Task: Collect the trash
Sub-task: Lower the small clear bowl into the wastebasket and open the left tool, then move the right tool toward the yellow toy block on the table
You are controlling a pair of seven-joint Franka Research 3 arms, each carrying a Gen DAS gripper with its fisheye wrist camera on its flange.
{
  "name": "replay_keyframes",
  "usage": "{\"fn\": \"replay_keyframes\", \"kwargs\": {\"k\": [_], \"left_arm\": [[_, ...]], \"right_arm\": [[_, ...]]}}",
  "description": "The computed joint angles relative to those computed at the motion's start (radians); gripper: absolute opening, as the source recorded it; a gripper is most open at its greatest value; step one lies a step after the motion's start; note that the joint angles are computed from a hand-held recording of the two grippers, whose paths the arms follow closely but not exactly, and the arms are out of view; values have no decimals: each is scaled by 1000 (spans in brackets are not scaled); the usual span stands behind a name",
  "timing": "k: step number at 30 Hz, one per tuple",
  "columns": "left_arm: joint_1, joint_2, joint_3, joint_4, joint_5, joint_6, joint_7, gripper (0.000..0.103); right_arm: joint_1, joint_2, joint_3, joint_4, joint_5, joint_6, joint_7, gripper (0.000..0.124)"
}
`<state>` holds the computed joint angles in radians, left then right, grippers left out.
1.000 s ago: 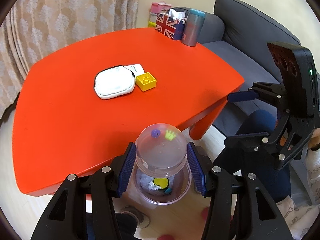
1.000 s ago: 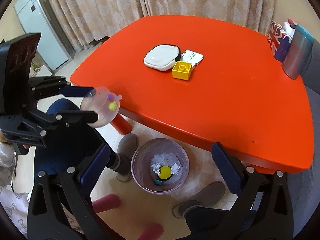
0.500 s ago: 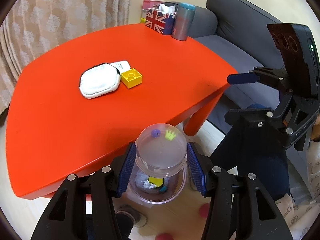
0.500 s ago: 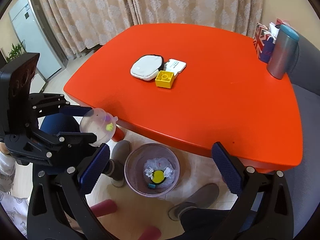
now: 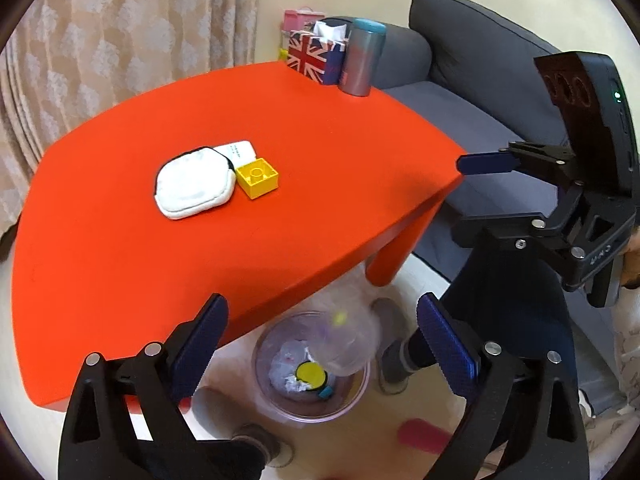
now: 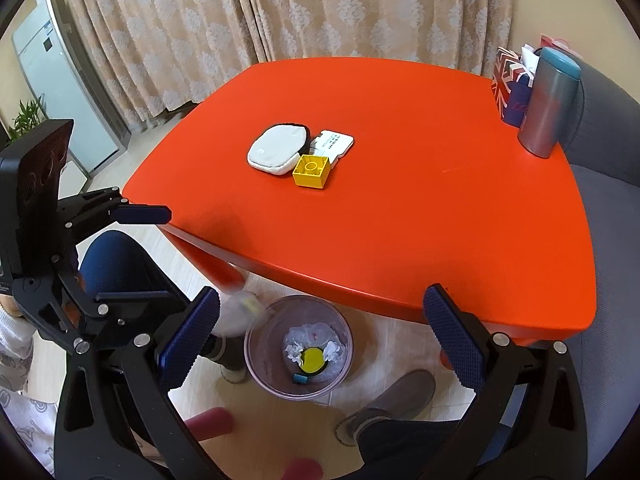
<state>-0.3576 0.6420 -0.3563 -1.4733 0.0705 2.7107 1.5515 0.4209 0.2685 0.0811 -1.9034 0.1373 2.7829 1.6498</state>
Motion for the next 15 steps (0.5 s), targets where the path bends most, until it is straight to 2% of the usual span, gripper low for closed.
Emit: {"fn": "replay_keyframes", "kwargs": {"k": [5,15], "left_arm": [[-19,-1,31,4,27,-8,-45,95],[-16,-15,45,-16,55,10,-102,95]], "right_arm": [[0,1,0,3,2,-6,-1,100],[2,19,7,24,14,-12,-10,100]]}}
